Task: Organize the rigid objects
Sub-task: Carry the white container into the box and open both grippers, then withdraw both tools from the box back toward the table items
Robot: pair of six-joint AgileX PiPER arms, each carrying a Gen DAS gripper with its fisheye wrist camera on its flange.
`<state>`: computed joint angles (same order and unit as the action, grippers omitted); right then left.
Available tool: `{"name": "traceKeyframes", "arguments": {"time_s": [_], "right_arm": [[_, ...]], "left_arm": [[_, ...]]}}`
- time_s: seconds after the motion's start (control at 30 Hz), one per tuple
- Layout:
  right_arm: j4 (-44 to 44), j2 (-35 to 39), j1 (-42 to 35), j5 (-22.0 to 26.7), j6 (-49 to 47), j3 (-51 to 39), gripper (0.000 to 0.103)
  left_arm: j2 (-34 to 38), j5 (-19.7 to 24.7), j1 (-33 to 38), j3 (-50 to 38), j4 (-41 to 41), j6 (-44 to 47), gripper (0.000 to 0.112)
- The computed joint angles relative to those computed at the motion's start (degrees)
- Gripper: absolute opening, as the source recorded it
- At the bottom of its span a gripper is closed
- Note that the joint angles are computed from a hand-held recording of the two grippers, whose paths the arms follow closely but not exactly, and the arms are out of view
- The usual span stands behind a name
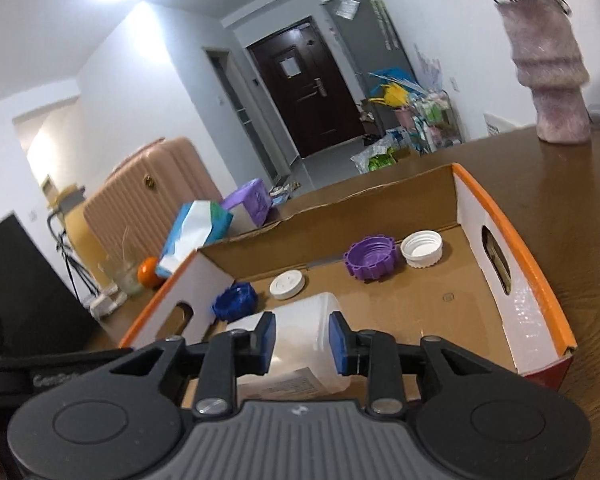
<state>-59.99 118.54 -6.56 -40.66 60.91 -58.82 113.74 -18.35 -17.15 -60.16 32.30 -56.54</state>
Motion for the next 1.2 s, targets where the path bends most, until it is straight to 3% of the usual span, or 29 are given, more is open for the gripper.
{"name": "traceKeyframes", "arguments": {"time_s": [0.13, 0.27, 0.5, 0.67, 0.77, 0.83, 0.97, 1.07, 1.2], "right_arm": [[4.1, -0.9, 1.1, 0.6, -5.9, 1.9, 0.038], [5.8, -0.9, 0.7, -0.6, -8.3, 2.8, 0.038], [10.3, -1.5, 0.7, -1.1, -13.3, 4.4, 0.041], [13.6, -1.4, 1.2, -1.4, -16.3, 5.1, 0.047], [17.9, -1.8, 1.8, -2.7, -21.5, 6.8, 0.047], [23.5, -2.8, 2.5, -5.0, -27.6, 9.5, 0.047], [33.0, -5.6, 2.9, -15.8, -38.6, 19.9, 0.051], [35.5, -9.4, 2.6, -21.8, -44.6, 28.4, 0.055], [34.4, -16.0, 0.3, -29.1, -49.4, 39.1, 0.061]], "left_arm": [[-0.5, 0.2, -1.8, 1.4, -12.0, 12.7, 0.027], [-0.9, -0.3, -2.2, 2.1, -14.7, 15.7, 0.032], [-1.5, -1.0, -4.0, 3.2, -26.5, 28.0, 0.045], [-1.7, -4.2, -6.7, 5.3, -42.8, 45.2, 0.048], [-2.6, -8.3, -8.3, 7.5, -48.0, 50.4, 0.052], [-3.3, -13.7, -10.7, 9.5, -55.6, 58.0, 0.059], [-4.6, -25.1, -17.9, 14.3, -72.0, 72.7, 0.065], [-7.2, -30.7, -21.4, 20.3, -74.9, 72.5, 0.069], [-10.8, -42.0, -30.1, 29.3, -83.9, 73.0, 0.082]]}}
